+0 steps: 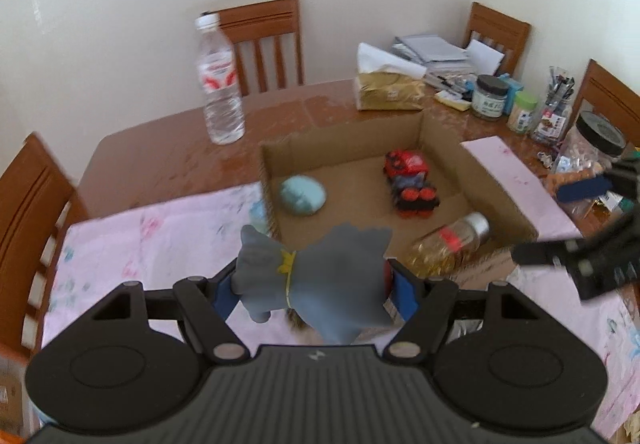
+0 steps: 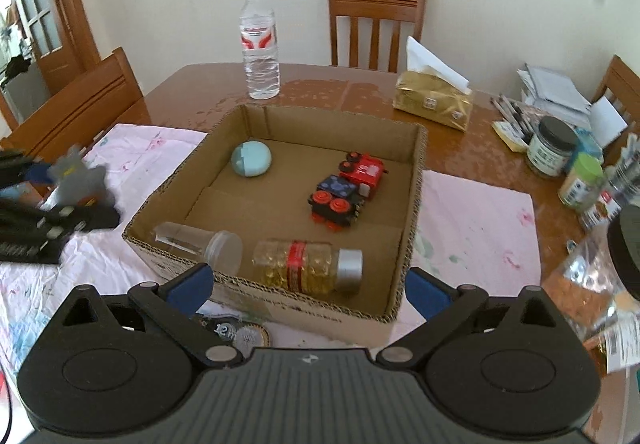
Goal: Organize rigid objects
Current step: 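Lower the grey toy into the box and open the left gripper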
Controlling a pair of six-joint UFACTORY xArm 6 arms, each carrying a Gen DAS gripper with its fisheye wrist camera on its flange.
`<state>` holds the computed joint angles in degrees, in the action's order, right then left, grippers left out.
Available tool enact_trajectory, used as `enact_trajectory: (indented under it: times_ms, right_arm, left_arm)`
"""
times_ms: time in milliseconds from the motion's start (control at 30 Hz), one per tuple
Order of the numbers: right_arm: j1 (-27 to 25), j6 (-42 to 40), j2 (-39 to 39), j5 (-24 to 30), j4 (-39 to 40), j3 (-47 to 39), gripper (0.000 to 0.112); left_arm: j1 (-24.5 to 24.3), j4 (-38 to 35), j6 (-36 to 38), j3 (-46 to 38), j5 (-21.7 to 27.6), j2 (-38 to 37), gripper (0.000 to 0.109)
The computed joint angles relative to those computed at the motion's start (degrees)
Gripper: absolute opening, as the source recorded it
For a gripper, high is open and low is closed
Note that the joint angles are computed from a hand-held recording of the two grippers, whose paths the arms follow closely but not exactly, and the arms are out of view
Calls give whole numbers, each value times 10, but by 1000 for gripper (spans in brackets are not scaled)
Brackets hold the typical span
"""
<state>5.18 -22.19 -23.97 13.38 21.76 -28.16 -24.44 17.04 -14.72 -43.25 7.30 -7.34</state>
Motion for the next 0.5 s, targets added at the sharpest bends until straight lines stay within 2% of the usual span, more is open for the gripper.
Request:
enact_trajectory:
  times_ms: [100, 200, 333, 400, 500]
  right_arm:
    - [-5, 10, -11, -5, -11, 9, 103]
    - [-12, 22, -17, -6, -28, 13, 103]
    - [-20, 28, -24, -7, -34, 18, 103]
    - [-23, 32, -25, -7, -39, 20, 103]
    - [-27, 30, -27, -7, -39, 24, 103]
  left_arm:
    - [-9, -2, 12, -45, 0, 46, 73]
    - [-20, -52, 56, -84, -1, 87, 73]
    - [-19, -28, 37, -126, 1, 126, 74]
    - [-14, 13, -2, -143, 2, 140, 76]
    - [-3, 77, -77, -156, -8, 152, 101]
